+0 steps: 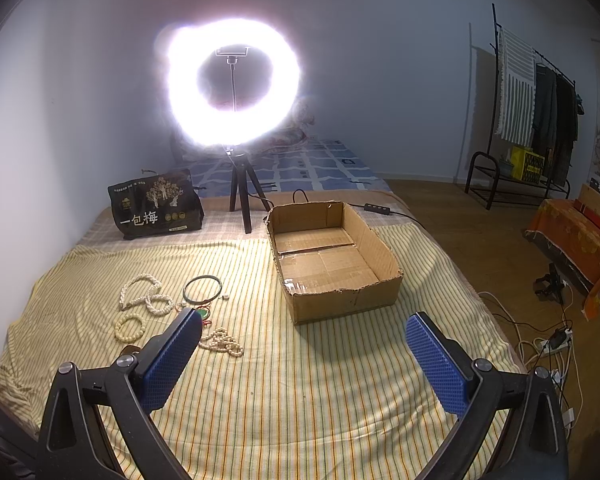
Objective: Organize jewelry
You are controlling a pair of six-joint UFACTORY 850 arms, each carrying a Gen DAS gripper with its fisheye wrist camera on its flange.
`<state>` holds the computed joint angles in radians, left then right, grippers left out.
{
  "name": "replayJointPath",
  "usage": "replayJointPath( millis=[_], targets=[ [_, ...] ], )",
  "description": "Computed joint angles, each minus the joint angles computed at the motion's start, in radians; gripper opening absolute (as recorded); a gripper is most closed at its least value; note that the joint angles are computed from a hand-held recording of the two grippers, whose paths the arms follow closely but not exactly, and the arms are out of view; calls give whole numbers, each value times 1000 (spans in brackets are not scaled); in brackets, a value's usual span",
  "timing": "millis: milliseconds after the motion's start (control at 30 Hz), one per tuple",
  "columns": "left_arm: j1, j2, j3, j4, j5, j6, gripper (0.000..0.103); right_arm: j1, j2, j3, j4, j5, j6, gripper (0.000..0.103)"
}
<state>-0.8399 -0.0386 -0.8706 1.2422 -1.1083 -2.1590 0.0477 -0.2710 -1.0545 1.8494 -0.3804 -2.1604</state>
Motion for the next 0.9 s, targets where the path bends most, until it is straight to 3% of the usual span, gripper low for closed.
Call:
replayJointPath(
  millis=[900],
  targets=[
    [1,0,-9,2,-5,6,103,4,4,2,-9,4,11,103]
  ],
)
